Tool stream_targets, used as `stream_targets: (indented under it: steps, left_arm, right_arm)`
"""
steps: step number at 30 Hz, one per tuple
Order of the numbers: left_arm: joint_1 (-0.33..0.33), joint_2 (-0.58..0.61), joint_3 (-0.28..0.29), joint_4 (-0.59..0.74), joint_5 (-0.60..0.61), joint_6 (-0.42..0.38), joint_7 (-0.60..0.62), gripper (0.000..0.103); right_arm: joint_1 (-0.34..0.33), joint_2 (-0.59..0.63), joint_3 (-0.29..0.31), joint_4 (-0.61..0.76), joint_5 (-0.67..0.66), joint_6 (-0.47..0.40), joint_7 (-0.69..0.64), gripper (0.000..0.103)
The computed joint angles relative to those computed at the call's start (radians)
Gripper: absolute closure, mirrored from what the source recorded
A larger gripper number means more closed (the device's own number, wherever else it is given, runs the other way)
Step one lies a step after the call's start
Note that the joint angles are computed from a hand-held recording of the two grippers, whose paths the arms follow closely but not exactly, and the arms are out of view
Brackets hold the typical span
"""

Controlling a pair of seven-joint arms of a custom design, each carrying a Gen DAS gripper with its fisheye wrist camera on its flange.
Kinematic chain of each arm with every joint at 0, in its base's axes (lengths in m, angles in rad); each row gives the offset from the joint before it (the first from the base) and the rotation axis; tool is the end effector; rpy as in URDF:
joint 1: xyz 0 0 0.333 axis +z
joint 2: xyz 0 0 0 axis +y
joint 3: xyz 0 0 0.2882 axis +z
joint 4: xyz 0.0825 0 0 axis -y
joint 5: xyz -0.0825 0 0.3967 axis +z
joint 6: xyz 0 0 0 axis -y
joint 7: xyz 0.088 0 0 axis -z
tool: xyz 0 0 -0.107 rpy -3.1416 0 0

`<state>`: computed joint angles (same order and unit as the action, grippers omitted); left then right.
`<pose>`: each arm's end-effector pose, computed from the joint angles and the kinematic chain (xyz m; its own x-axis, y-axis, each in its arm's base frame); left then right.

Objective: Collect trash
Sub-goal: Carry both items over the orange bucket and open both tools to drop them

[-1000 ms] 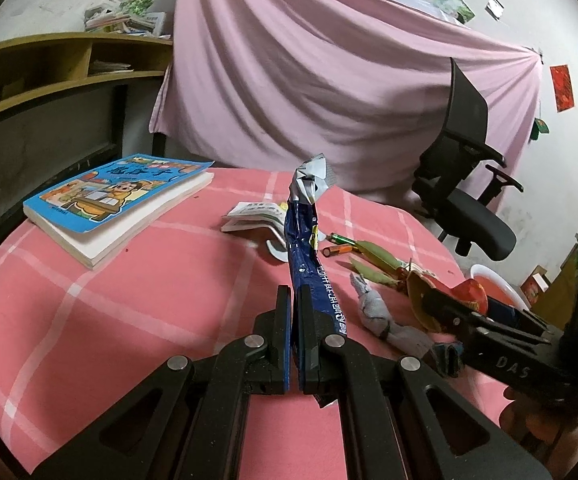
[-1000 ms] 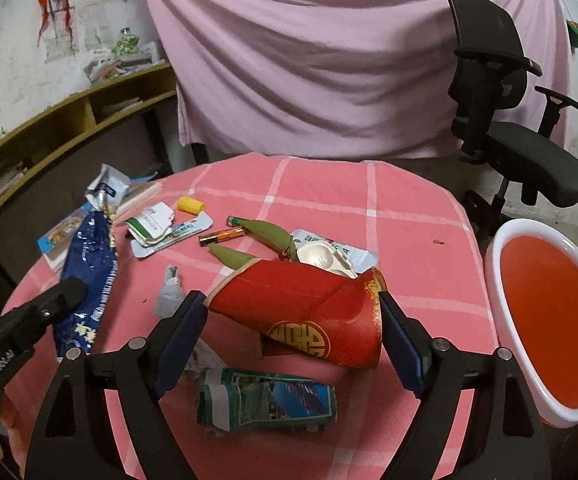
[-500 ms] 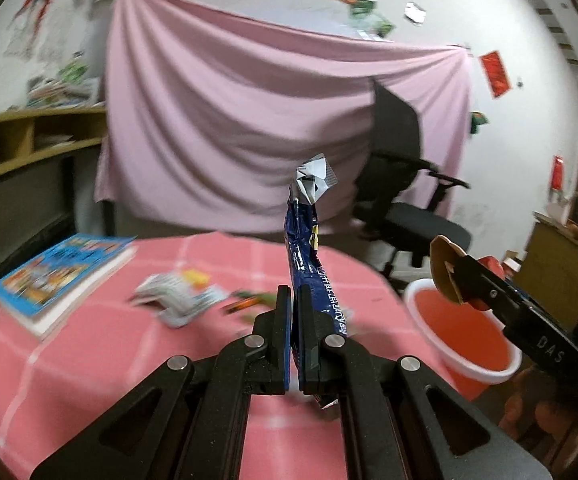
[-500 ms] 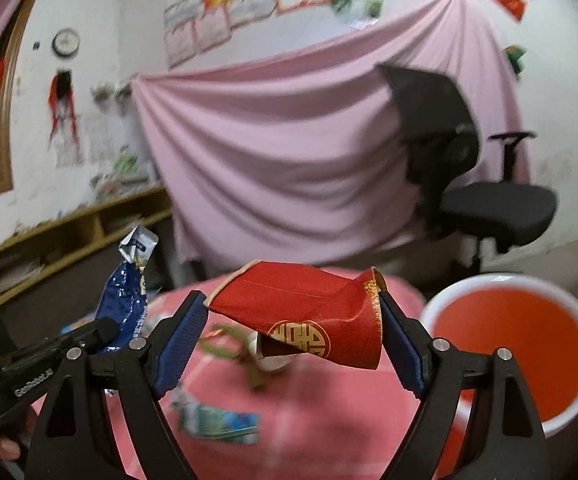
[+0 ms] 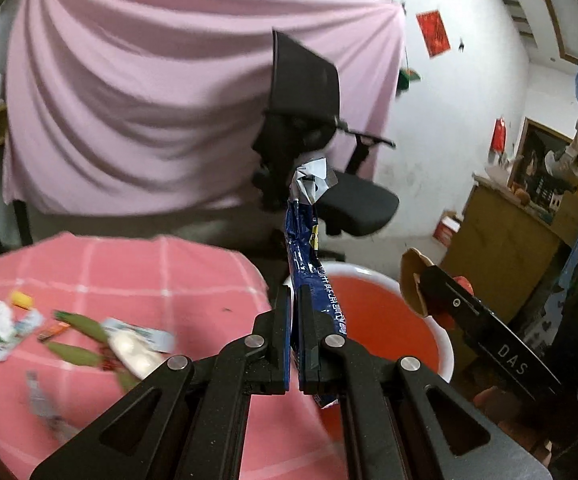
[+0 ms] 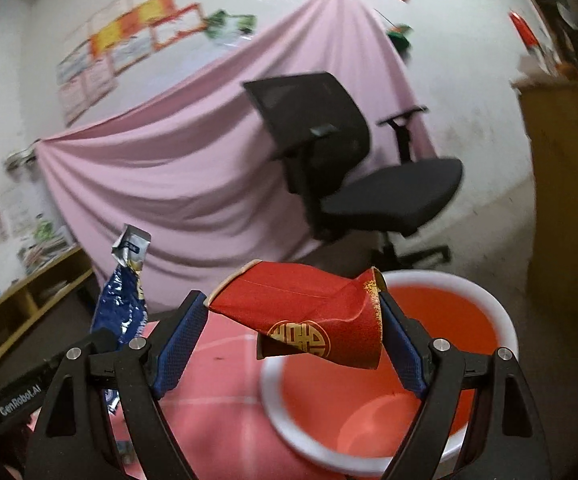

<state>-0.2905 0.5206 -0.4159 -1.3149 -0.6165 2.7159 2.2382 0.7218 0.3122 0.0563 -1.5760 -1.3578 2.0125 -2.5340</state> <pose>0.6311 -0.4081 0.5310 -0.7699 -0.5892 0.2451 -0.4672 0.2588 -0.8454 0.5313 0.4362 0.4848 -0.4932 -0.7858 -0.3732 -0.1159 0.4845 -0.8671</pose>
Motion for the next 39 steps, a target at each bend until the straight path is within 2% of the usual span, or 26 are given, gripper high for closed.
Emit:
stream_targets:
  steps: [3,9,10,11,13,15,17,20,25,30,33,34,35,36,37,39]
  left_arm:
    - [-0.079,0.106,0.062,0.168,0.117,-0.134,-0.147,0.102]
    - [-0.158,0.291,0.098,0.464,0.251,-0.312,-0.312,0.101]
    - [-0.168,0.318,0.102,0.509,0.271,-0.334,-0.334,0.096]
    - [-0.166,0.323,0.103,0.518,0.275,-0.352,-0.346,0.087]
    - [-0.165,0.362,0.093,0.577,0.273,-0.373,-0.375,0.073]
    - [-0.163,0.375,0.092,0.602,0.275,-0.375,-0.403,0.072]
    - [-0.148,0.344,0.09,0.56,0.271,-0.36,-0.41,0.072]
    - [-0.105,0.24,0.073,0.393,0.238,-0.26,-0.371,0.072]
    - [-0.023,0.054,0.043,0.096,0.157,-0.047,-0.273,0.07]
    - [0.085,-0.093,-0.02,-0.136,-0.003,0.167,-0.114,0.056]
    - [0.16,-0.15,-0.079,-0.222,-0.15,0.264,0.019,0.042]
    - [0.18,-0.162,-0.095,-0.239,-0.198,0.288,0.062,0.034]
    - [0.208,-0.175,-0.12,-0.257,-0.262,0.319,0.122,0.02]
    - [0.23,-0.179,-0.144,-0.264,-0.325,0.347,0.182,0.013]
    - [0.276,-0.184,-0.198,-0.273,-0.43,0.391,0.287,0.005]
    - [0.393,-0.176,-0.338,-0.263,-0.678,0.471,0.562,0.002]
  right_arm:
    - [-0.027,-0.037,0.005,-0.056,0.052,0.037,0.02,0.019]
    - [-0.072,-0.104,0.025,-0.163,0.093,0.088,0.105,0.018]
    - [-0.081,-0.115,0.029,-0.179,0.097,0.098,0.119,0.018]
    - [-0.088,-0.125,0.033,-0.193,0.1,0.104,0.131,0.018]
    - [-0.099,-0.135,0.041,-0.208,0.102,0.109,0.144,0.018]
    - [-0.105,-0.146,0.05,-0.222,0.101,0.105,0.16,0.018]
    - [-0.107,-0.148,0.058,-0.224,0.095,0.099,0.166,0.018]
    - [-0.104,-0.137,0.065,-0.203,0.077,0.085,0.144,0.018]
    - [-0.076,-0.098,0.061,-0.137,-0.004,0.049,0.098,0.018]
    - [-0.019,-0.033,0.044,-0.037,-0.121,0.011,0.038,0.014]
    - [0.015,0.011,0.025,0.025,-0.173,0.01,0.003,0.008]
    - [0.026,0.026,0.017,0.046,-0.193,0.014,-0.01,0.0]
    - [0.04,0.044,0.009,0.07,-0.216,0.017,-0.021,0.0]
    - [0.052,0.059,0.001,0.091,-0.227,0.017,-0.033,0.0]
    - [0.064,0.08,-0.007,0.12,-0.238,0.02,-0.052,0.0]
    - [0.088,0.121,-0.026,0.176,-0.254,0.036,-0.087,0.0]
